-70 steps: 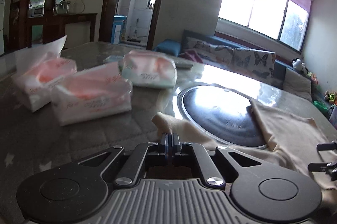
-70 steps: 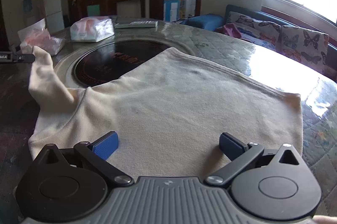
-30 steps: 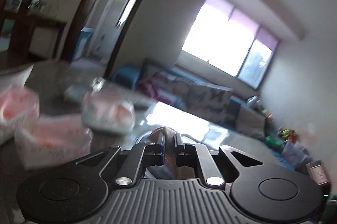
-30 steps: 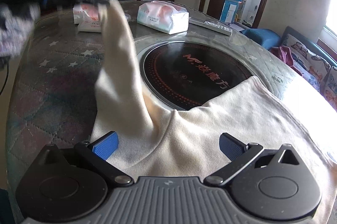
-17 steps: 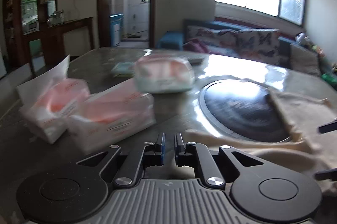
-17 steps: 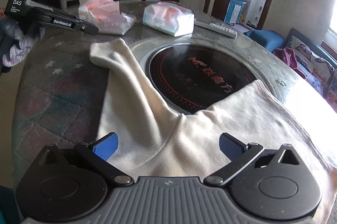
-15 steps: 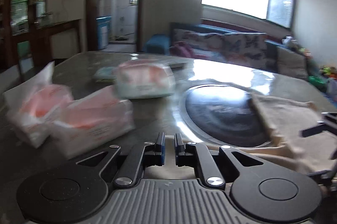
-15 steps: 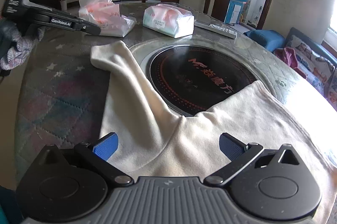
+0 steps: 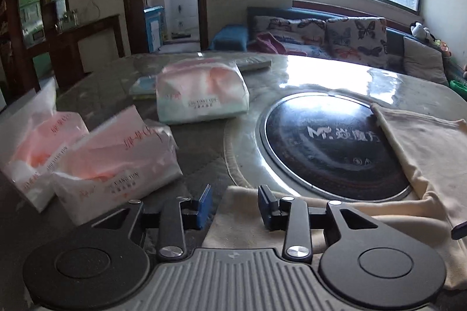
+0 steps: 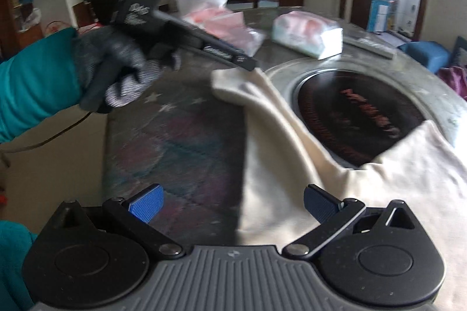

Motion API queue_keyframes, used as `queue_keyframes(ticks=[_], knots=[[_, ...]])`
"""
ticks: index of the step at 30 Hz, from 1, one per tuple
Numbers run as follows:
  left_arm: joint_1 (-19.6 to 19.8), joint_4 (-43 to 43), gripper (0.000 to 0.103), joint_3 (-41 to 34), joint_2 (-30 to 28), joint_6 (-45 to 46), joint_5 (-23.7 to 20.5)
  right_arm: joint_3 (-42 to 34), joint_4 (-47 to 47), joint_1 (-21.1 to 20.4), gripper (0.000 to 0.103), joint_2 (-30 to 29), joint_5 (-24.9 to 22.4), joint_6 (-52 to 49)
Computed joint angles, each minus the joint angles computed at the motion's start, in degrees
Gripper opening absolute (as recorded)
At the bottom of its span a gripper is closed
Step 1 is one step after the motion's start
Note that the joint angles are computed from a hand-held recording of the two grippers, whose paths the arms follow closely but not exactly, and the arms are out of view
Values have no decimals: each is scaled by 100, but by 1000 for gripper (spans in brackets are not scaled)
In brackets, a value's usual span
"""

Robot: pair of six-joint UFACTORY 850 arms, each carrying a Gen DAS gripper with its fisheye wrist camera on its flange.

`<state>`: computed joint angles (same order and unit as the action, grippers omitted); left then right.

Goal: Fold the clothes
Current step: 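Lift the sleeve with the left gripper and fold it across the garment body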

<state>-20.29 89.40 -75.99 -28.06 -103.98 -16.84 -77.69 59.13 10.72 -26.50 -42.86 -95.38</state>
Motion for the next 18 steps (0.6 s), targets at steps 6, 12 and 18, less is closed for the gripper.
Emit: queue_keyframes(ticks=[6,12,18], knots=[[61,-224,6,-300,-201,556,245,57,-135,109,103,-58,42,134],[-74,420,6,-757,-419,687,-153,186,-145,94,103,18,-305,-85],[-113,-975,11,-1180,-742,2454,-308,275,-122,137,103,82,-513,-325]])
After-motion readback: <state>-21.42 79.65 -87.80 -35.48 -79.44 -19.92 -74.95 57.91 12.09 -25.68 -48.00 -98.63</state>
